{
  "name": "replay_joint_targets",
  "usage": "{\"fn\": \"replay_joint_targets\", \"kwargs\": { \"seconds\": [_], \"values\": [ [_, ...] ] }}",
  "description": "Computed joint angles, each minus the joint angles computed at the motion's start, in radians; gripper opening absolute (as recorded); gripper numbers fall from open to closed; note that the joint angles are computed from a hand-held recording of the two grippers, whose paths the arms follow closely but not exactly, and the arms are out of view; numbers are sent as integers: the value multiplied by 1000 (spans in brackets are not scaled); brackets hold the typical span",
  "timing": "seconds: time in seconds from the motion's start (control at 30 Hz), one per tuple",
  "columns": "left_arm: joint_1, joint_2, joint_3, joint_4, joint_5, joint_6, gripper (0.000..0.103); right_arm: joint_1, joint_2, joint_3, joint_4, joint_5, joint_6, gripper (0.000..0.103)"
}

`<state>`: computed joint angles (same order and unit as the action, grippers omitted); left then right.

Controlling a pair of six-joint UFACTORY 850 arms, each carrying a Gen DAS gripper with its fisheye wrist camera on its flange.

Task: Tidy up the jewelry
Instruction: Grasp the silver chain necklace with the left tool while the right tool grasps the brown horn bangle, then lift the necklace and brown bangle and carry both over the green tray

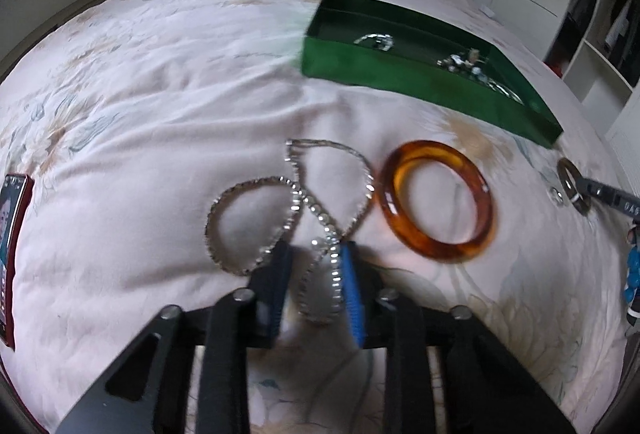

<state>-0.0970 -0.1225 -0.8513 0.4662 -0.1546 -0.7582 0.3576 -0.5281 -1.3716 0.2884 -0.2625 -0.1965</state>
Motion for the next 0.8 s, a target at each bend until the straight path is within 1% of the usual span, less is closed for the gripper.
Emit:
{"fn": "replay_joint_targets", "kwargs": {
  "seconds": [0.07,0.1,0.2,0.3,0.4,0.47,0.57,0.63,0.8],
  "values": [
    [9,0,4,-35,10,25,14,4,-21,-24,-26,-21,8,41],
    [11,0,6,-29,15,17,13,7,-32,-35,-39,-30,12,41],
    [13,4,15,27,28,-42,10,13,-54,-61,-80,-44,43,39],
    [15,5,21,69,40,-86,8,20,-70,-81,-126,-58,74,34],
    [16,7,26,138,48,-154,6,22,-76,-88,-147,-60,90,25],
    [15,10,29,190,52,-208,5,23,-78,-89,-180,-55,122,13],
    [13,18,38,299,56,-320,5,22,-77,-84,-187,-44,133,12],
    [7,23,40,396,50,-416,5,26,-72,-77,-238,-30,183,11],
    [-3,41,45,508,27,-530,5,36,-39,-34,-355,30,314,10]
  ]
}}
